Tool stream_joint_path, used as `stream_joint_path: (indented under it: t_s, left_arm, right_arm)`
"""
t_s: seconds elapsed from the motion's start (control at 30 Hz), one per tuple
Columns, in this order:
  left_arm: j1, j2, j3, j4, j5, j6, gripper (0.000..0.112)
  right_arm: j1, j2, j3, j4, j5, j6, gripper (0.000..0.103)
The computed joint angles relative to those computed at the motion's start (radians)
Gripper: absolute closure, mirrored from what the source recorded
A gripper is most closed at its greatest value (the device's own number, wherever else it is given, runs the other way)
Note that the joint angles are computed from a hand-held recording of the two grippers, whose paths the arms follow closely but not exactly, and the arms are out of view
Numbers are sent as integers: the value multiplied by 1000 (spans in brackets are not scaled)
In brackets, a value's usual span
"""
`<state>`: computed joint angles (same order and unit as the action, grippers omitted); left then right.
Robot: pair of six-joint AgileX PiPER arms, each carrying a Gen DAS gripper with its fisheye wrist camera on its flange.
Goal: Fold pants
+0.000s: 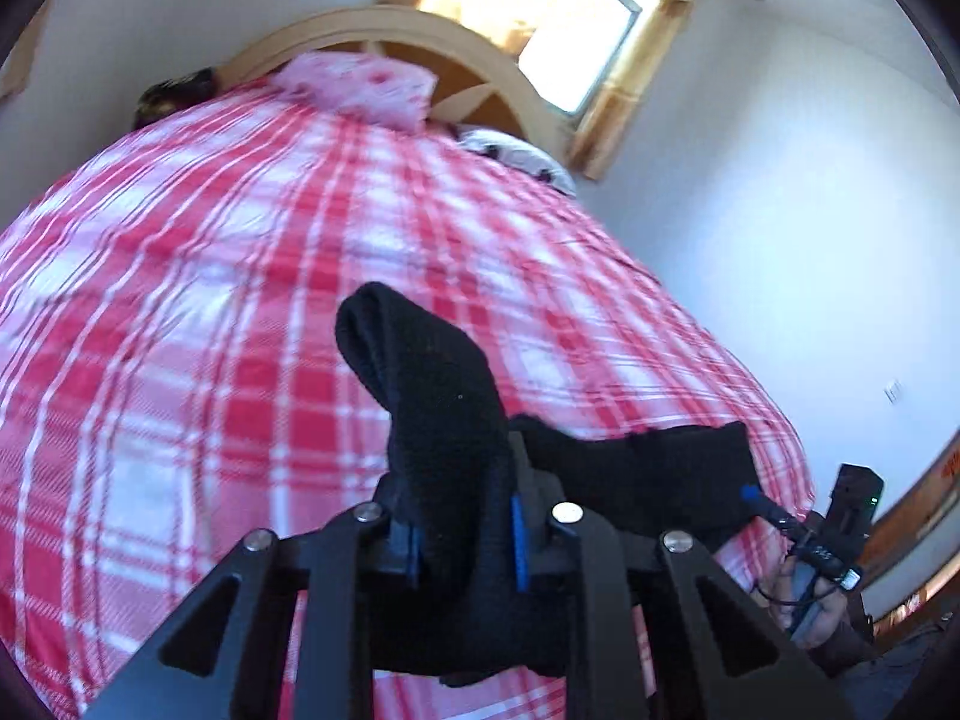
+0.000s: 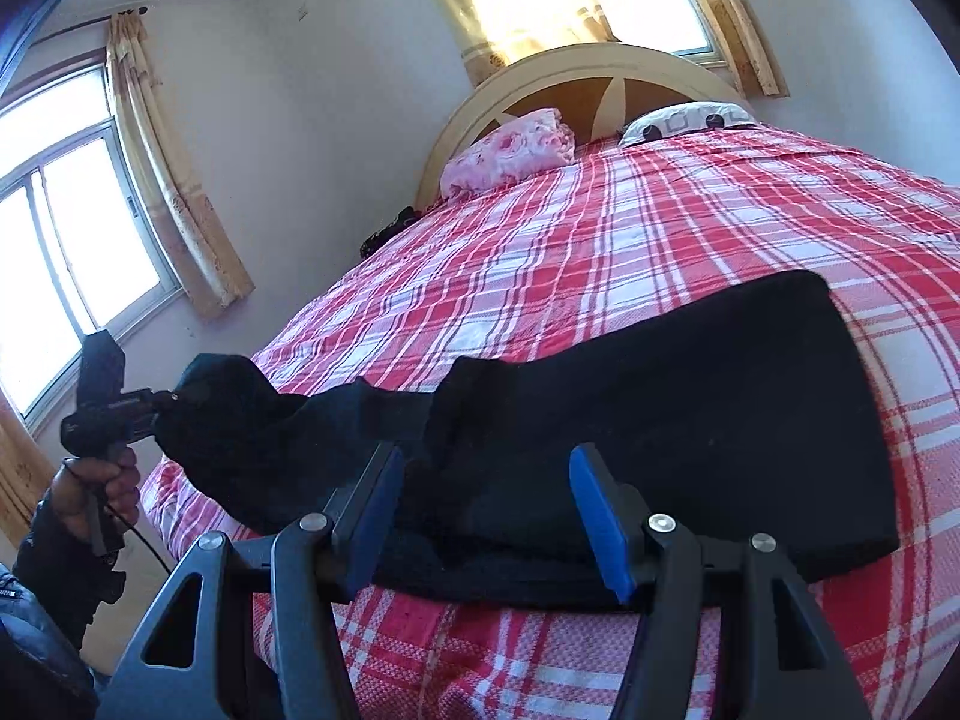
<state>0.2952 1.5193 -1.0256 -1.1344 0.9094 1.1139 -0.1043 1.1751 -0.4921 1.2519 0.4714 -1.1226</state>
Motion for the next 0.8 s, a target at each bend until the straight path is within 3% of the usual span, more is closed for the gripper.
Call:
stream_joint_path:
  t_s: [0.23,0.6,0.8]
  left_arm:
    - [-217,8,-111,-35,-14,-68,91]
    - [-519,127,-306,84,-108,-261,91]
    - [-643,205,-387,160,-153,-349,91]
  right_arm:
    - [-149,-76,19,-71,72,26,43]
    - [-475,-111,35,-16,204,-25,43]
    - [-570,-83,34,10,241,-39,43]
